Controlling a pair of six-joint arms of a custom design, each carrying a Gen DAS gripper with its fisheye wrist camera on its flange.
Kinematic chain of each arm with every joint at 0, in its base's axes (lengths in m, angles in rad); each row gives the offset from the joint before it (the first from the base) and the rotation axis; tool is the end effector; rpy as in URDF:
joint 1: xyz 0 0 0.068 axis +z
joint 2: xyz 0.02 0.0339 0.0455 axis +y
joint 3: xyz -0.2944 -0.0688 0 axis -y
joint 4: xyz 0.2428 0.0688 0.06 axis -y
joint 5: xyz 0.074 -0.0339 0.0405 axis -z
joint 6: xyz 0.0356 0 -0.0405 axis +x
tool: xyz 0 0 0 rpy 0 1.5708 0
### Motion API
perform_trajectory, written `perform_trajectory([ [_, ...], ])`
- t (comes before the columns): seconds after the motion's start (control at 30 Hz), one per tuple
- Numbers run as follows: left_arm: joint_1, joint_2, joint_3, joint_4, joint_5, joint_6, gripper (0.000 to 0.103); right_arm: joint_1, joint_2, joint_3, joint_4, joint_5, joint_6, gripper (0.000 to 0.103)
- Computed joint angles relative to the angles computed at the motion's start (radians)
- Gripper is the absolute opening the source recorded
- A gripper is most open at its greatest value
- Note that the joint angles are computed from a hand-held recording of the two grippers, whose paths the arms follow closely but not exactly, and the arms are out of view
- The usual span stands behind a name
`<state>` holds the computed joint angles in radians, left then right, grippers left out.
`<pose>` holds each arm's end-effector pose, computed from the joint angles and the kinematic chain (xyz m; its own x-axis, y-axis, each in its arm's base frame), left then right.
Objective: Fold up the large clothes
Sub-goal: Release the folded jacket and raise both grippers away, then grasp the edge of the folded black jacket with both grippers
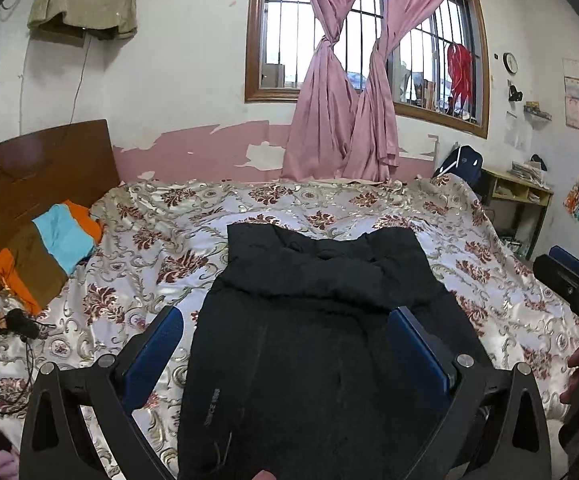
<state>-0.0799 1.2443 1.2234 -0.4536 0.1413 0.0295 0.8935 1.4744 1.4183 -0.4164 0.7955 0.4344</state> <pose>0.2655 -0.0263 0.3973 -0.4492 0.0653 -0.8910 0.2172 0.9754 -0.0381 0.2238 0.2377 0.4078 -0.3205 0.0715 -0.9445 -0.0132 0.9967 0.0799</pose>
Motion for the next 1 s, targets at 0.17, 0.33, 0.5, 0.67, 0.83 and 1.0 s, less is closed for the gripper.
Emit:
perform_trajectory([
  [0.17, 0.022, -0.042, -0.070, 0.006, 0.016, 0.030, 0.103, 0.056, -0.012, -0.060, -0.016, 0.056, 0.057, 0.102],
  [0.33, 0.026, -0.091, -0.143, 0.040, -0.006, 0.076, 0.103, 0.094, -0.026, -0.110, -0.030, 0.093, 0.098, 0.102],
  [0.5, 0.092, -0.118, -0.214, 0.045, 0.044, 0.185, 0.103, 0.111, -0.060, -0.177, -0.069, 0.053, 0.149, 0.102],
  [0.67, 0.195, -0.121, -0.305, 0.037, 0.138, 0.307, 0.103, 0.117, -0.088, -0.246, -0.157, 0.001, 0.198, 0.102],
  [0.83, 0.194, -0.104, -0.389, 0.035, 0.091, 0.409, 0.103, 0.125, -0.072, -0.276, -0.259, -0.021, 0.237, 0.102],
  [1.0, 0.195, -0.104, -0.490, 0.059, 0.086, 0.546, 0.103, 0.139, -0.044, -0.278, -0.324, -0.058, 0.236, 0.102],
])
